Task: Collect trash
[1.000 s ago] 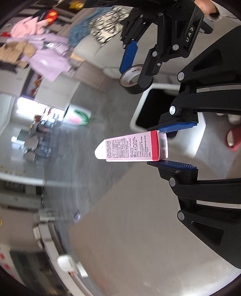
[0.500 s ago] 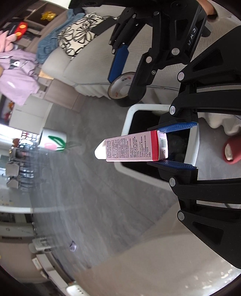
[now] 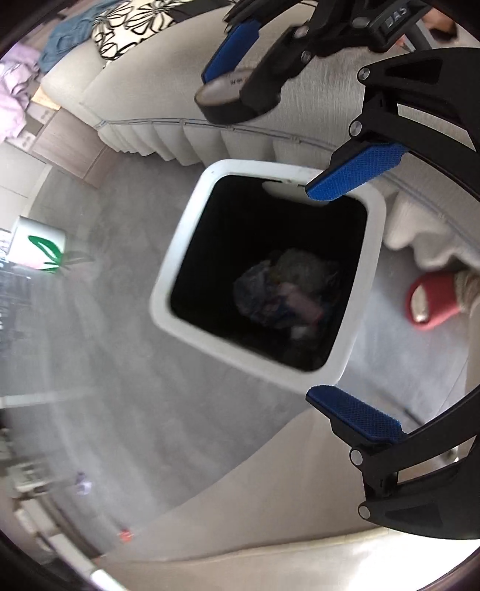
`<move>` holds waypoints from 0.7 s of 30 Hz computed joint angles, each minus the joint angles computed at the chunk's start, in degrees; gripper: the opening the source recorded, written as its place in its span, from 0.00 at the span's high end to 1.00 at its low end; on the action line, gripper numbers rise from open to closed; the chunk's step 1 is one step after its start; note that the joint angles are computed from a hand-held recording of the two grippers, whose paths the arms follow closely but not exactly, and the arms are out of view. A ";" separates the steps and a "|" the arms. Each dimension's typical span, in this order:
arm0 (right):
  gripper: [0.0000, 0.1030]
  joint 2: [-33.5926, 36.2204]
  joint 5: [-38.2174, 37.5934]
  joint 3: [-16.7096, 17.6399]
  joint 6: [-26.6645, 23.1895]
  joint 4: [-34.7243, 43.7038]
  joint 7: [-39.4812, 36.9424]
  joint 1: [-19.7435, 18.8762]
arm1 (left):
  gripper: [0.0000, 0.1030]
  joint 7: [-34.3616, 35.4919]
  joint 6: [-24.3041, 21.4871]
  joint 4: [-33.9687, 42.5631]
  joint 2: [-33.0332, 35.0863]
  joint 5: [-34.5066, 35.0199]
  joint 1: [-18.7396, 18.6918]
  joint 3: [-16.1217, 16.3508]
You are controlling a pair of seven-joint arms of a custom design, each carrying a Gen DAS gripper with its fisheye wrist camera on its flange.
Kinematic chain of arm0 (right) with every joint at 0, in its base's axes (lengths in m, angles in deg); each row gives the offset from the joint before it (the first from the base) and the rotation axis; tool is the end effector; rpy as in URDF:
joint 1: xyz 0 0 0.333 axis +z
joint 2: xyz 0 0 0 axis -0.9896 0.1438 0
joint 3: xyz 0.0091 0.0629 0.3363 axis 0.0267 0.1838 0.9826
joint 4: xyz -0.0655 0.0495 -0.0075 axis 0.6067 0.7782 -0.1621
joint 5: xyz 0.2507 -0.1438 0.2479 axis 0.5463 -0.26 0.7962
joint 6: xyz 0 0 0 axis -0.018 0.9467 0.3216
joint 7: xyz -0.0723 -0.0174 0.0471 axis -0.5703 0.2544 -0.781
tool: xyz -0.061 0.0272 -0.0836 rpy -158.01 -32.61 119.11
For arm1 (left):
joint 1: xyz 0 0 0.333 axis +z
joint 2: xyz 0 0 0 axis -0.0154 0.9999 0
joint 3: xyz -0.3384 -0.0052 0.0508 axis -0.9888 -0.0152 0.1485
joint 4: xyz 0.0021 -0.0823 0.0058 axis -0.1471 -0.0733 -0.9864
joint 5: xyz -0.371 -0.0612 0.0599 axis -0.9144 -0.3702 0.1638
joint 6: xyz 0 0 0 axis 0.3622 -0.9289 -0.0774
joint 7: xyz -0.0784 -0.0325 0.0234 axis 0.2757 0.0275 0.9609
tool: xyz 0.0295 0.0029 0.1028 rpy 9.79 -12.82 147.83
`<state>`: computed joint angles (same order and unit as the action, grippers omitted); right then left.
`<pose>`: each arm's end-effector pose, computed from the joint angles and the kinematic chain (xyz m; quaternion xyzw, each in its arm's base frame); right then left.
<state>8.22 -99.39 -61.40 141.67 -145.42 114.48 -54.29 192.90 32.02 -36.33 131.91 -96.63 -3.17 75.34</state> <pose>0.5904 0.3050 0.4259 -0.5242 0.7729 -0.2826 0.2191 0.7873 -0.1325 0.3690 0.3043 -0.9351 0.1817 0.0025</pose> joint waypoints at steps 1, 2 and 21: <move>0.51 0.45 -0.15 -0.07 0.38 0.48 -0.08 -0.09 | 0.05 0.75 1.85 -1.68 -1.10 -0.44 0.38 -0.30; 0.51 0.66 -0.26 -0.22 0.88 0.62 -0.01 -0.21 | 0.05 1.32 3.85 -3.20 -2.08 -0.95 0.61 -0.58; 0.04 9.20 7.97 -2.75 -3.81 12.21 -14.00 1.96 | 0.05 4.88 15.88 -8.27 -7.36 -9.02 7.19 -2.41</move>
<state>17.42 -91.42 -64.15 137.86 -133.21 100.47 -52.33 197.78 47.90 -44.60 124.55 -105.65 4.03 72.93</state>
